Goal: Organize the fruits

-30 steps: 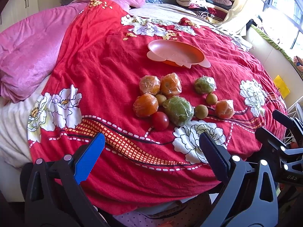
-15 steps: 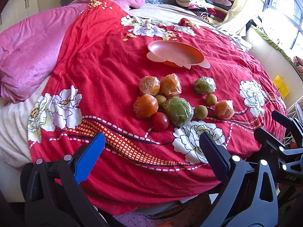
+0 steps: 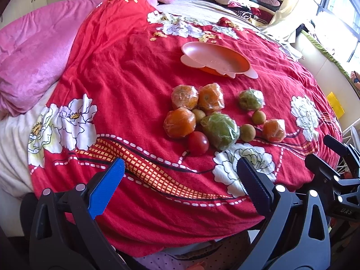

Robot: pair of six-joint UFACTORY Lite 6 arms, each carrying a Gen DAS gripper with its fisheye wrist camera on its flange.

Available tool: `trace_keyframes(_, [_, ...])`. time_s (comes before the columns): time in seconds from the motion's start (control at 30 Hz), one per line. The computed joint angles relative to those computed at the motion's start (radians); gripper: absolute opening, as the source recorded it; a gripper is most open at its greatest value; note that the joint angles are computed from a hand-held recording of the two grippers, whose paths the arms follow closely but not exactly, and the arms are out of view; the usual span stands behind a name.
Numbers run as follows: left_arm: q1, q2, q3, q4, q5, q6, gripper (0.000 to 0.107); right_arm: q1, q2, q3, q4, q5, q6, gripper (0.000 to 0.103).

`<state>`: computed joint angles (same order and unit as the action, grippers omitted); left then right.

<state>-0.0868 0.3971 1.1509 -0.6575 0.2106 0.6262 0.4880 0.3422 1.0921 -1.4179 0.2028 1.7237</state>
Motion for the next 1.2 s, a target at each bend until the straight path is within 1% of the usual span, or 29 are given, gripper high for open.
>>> trace_keyframes(0.07, [0.010,0.022,0.024,0.013,0.010,-0.013,0.094,-0.007,0.012,0.011,0.015,-0.005,-0.016,0.099])
trace_keyframes(0.17, [0.033,0.081,0.091,-0.007,0.057,0.014,0.094,-0.022,0.038,0.036,0.049,-0.021,-0.060,0.099])
trace_keyframes(0.23, [0.039,0.115,0.129,0.015,0.072,-0.005,0.094,-0.031,0.057,0.055,0.058,-0.036,-0.083,0.099])
trace_keyframes(0.33, [0.063,0.177,0.202,-0.069,0.134,0.078,0.094,-0.038,0.098,0.100,0.116,-0.038,-0.160,0.099])
trace_keyframes(0.53, [0.086,0.280,0.324,-0.134,0.221,0.135,0.093,-0.069,0.181,0.191,0.376,-0.038,-0.430,0.099])
trace_keyframes(0.63, [0.092,0.306,0.360,-0.151,0.243,0.156,0.089,-0.083,0.219,0.230,0.502,-0.037,-0.564,0.099])
trace_keyframes(0.7, [0.095,0.327,0.388,-0.173,0.268,0.179,0.082,-0.089,0.248,0.262,0.612,-0.030,-0.680,0.099])
trace_keyframes(0.73, [0.094,0.336,0.400,-0.170,0.274,0.176,0.081,-0.093,0.262,0.277,0.690,-0.031,-0.760,0.099])
trace_keyframes(0.8, [0.091,0.360,0.433,-0.158,0.291,0.167,0.073,-0.099,0.293,0.310,0.786,-0.021,-0.857,0.099])
trace_keyframes(0.9, [0.092,0.384,0.464,-0.146,0.311,0.166,0.066,-0.106,0.313,0.332,0.905,-0.019,-0.984,0.099])
trace_keyframes(0.93, [0.092,0.391,0.472,-0.144,0.316,0.164,0.066,-0.111,0.321,0.342,0.979,-0.022,-1.061,0.098])
trace_keyframes(1.0, [0.098,0.407,0.492,-0.146,0.336,0.170,0.060,-0.115,0.338,0.364,1.067,-0.011,-1.154,0.098])
trace_keyframes(1.03, [0.099,0.414,0.501,-0.150,0.344,0.175,0.059,-0.117,0.347,0.375,1.132,-0.010,-1.221,0.098])
trace_keyframes(1.13, [0.102,0.447,0.542,-0.143,0.366,0.170,0.054,-0.117,0.359,0.395,1.203,-0.007,-1.299,0.097])
trace_keyframes(1.17, [0.103,0.460,0.558,-0.143,0.376,0.169,0.052,-0.117,0.362,0.400,1.229,-0.004,-1.325,0.096])
trace_keyframes(1.2, [0.108,0.467,0.569,-0.140,0.385,0.171,0.050,-0.119,0.363,0.403,1.253,-0.004,-1.347,0.092])
